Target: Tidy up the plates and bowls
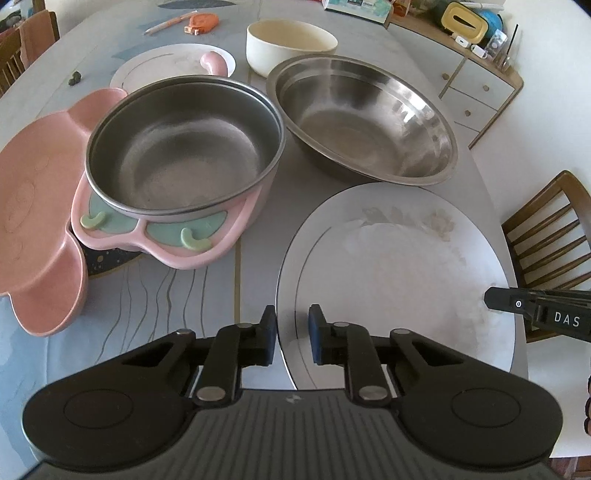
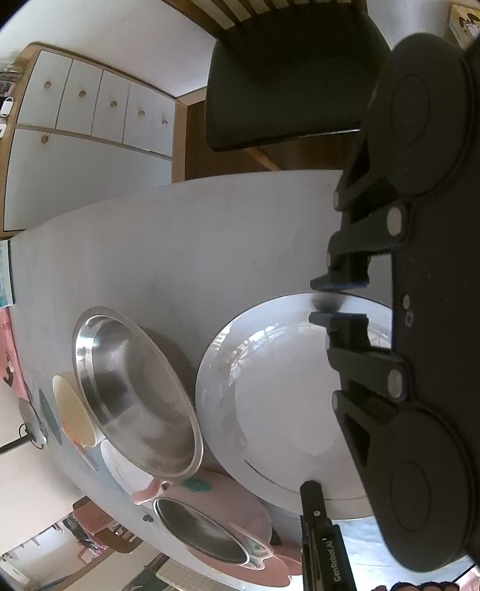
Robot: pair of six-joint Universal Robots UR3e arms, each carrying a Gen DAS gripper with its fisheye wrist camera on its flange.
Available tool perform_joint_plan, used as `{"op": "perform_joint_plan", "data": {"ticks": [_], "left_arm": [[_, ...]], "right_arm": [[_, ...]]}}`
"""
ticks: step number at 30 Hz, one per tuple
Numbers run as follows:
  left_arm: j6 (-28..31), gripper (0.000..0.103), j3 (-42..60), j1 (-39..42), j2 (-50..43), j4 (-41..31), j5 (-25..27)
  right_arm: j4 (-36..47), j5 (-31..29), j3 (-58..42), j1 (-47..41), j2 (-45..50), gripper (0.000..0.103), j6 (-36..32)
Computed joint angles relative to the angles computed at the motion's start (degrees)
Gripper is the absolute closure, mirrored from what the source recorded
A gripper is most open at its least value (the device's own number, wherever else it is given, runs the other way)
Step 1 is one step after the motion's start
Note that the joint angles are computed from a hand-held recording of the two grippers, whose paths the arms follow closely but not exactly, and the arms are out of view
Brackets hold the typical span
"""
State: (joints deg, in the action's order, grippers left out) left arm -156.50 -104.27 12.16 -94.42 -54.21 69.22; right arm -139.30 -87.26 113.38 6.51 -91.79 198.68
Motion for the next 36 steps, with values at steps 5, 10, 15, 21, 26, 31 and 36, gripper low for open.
{"op": "perform_joint_plan", "data": {"ticks": [5,10,15,21,26,31,36], "left_arm": [[0.48,0.089,0.49,0.28,-0.23,-0.34,-0.45],[1.98,0.092,-0.4,1.41,1.28,-1.25,-1.0],[4.63,0.092,-3.05,3.53,4.69,-3.83,-1.92],[12.18,0.093,-5.61,8.78,10.25,-12.13,-3.74],[20.29,0.093,-8.12,13.47,16.47,-19.57,-4.16],[30.43,0.093,-9.84,19.14,22.27,-28.48,-4.23],[37.36,0.093,-10.37,21.87,25.17,-32.97,-3.54]], "right_arm": [[0.5,-0.66,-0.51,0.52,0.29,0.091,0.87],[1.79,-1.15,-0.12,1.53,-0.87,0.092,2.99],[3.44,-2.9,0.68,4.17,-3.17,0.092,6.33],[6.17,-2.89,3.63,7.13,-8.7,0.094,11.97],[8.21,-4.81,5.74,12.41,-12.24,0.094,18.37],[9.86,-7.14,6.6,17.04,-14.38,0.094,24.45],[11.21,-9.95,6.08,21.56,-14.15,0.094,29.65]]}}
